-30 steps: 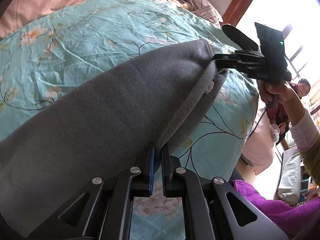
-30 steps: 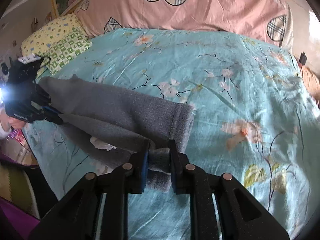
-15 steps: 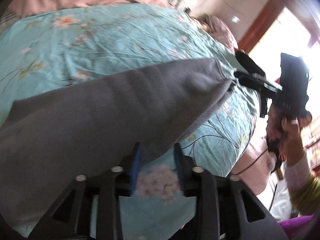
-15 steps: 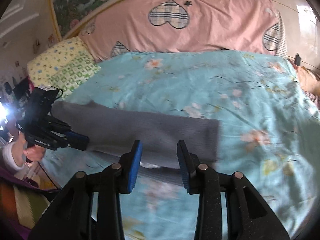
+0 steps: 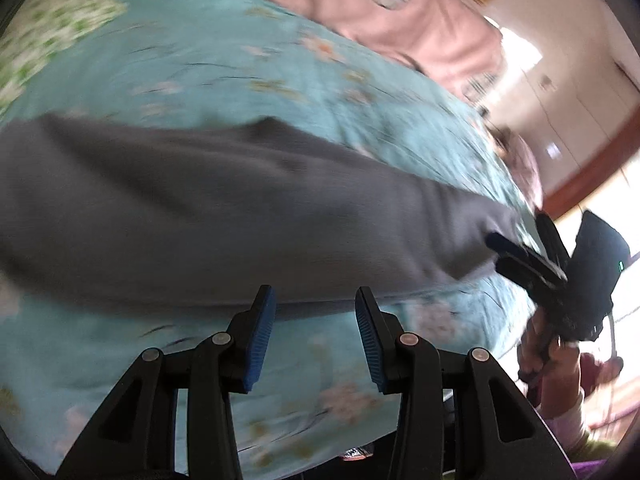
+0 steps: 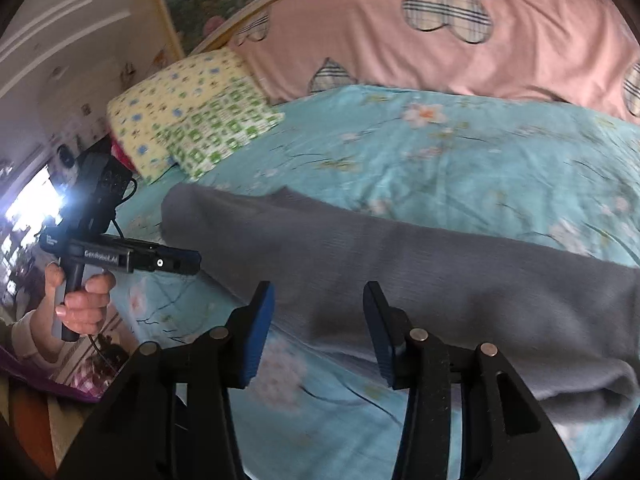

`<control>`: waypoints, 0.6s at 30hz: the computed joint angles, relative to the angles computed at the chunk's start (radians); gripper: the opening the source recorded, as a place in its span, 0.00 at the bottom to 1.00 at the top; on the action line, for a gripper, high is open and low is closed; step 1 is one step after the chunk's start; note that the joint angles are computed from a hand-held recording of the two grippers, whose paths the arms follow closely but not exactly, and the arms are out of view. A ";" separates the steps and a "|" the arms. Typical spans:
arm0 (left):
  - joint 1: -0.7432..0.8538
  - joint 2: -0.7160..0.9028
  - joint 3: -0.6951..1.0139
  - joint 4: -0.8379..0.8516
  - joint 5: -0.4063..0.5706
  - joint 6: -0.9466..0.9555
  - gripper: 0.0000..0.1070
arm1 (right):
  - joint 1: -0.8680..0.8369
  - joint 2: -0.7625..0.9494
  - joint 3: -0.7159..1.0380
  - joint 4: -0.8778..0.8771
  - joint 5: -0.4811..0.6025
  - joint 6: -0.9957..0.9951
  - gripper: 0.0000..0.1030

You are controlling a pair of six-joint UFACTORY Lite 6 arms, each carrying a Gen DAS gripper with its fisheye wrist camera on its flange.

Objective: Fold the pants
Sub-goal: 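Move both grippers to the waistband of the sweatpants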

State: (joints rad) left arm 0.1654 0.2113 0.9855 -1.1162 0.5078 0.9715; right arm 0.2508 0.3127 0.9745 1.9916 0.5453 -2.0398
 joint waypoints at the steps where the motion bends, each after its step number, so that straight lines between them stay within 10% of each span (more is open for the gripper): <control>1: 0.032 -0.013 -0.017 -0.007 0.003 0.009 0.39 | 0.025 0.017 0.023 -0.001 -0.004 0.005 0.46; 18: 0.522 0.086 0.063 -0.001 0.047 0.036 0.53 | 0.371 0.399 0.534 -0.313 -0.268 0.259 0.46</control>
State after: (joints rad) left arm 0.6874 0.2977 1.0480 -1.1176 0.5547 1.0074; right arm 0.6214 0.7120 1.5089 1.6786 0.2775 -1.7812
